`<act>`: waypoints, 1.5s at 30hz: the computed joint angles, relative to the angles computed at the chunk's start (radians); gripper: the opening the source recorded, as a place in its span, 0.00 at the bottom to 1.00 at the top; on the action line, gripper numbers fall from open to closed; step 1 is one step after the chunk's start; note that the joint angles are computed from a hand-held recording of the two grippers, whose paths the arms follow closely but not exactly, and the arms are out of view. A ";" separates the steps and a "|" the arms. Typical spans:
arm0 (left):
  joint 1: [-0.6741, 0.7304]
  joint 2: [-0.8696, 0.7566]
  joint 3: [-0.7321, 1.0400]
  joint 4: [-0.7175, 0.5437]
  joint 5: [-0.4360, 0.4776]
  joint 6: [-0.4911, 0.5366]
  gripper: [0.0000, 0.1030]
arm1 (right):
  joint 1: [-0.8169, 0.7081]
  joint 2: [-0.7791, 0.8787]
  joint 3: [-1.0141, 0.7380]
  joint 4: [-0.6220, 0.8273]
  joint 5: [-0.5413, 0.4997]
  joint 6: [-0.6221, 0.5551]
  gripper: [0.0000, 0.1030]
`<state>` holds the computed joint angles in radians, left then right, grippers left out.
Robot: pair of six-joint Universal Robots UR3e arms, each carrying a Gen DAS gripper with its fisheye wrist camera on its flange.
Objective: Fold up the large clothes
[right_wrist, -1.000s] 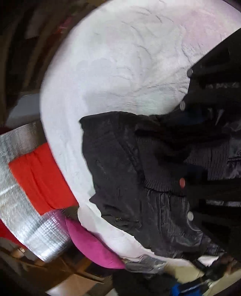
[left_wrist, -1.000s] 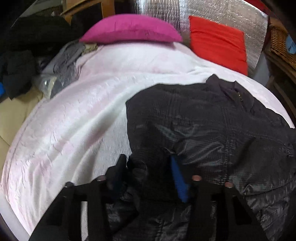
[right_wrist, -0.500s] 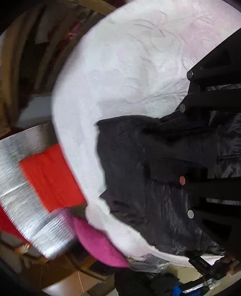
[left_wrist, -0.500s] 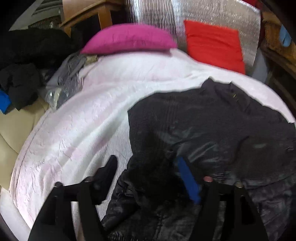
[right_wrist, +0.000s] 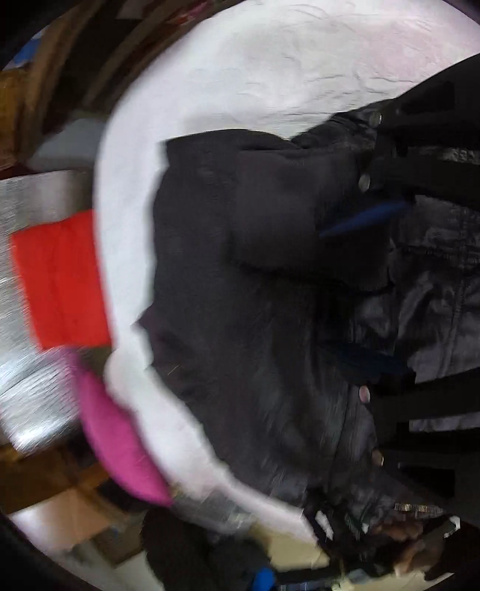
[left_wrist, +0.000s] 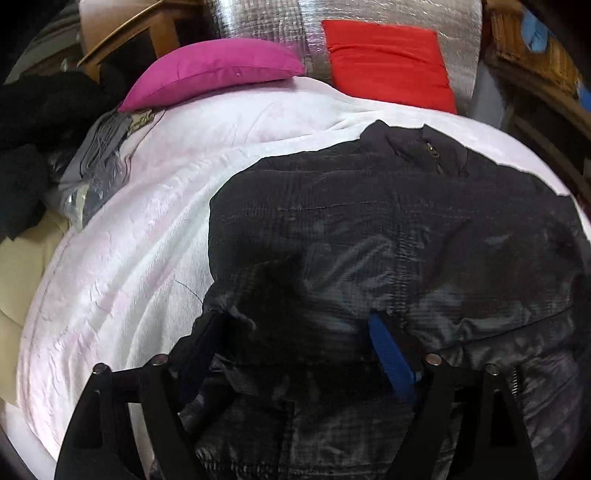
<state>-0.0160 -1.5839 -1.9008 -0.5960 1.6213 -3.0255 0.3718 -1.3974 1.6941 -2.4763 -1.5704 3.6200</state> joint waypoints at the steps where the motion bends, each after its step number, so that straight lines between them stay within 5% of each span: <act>1: -0.001 0.001 0.004 -0.008 0.001 0.002 0.81 | -0.009 0.005 0.005 0.001 0.010 0.010 0.52; 6: 0.029 0.072 -0.023 -0.003 -0.056 0.011 0.81 | 0.009 -0.070 0.040 -0.051 0.003 0.007 0.52; 12: 0.037 0.125 -0.063 0.043 -0.140 0.043 0.82 | 0.012 -0.077 0.074 -0.206 0.123 -0.008 0.52; 18: -0.071 -0.009 -0.001 0.016 -0.019 0.078 0.82 | 0.078 0.124 -0.138 -0.006 0.120 -0.014 0.41; 23: -0.036 0.045 -0.017 0.024 -0.048 0.065 0.82 | 0.034 0.045 -0.064 -0.074 0.156 0.003 0.38; 27: 0.031 0.064 -0.008 0.054 -0.044 0.033 0.82 | -0.025 -0.084 0.067 -0.157 0.080 0.052 0.56; 30: 0.058 0.013 0.038 0.069 0.019 0.026 0.82 | -0.122 -0.161 0.166 -0.187 0.110 0.097 0.56; 38: 0.051 -0.229 0.223 -0.006 0.073 0.038 0.82 | -0.196 -0.038 0.103 -0.179 0.116 0.062 0.57; 45: 0.056 -0.191 0.215 -0.015 0.063 0.013 0.83 | -0.215 -0.080 0.134 -0.189 0.146 0.054 0.56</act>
<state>0.0401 -1.7752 -1.6858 -0.6113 1.6845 -3.0121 0.1573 -1.4774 1.8285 -2.6652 -1.4239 3.6739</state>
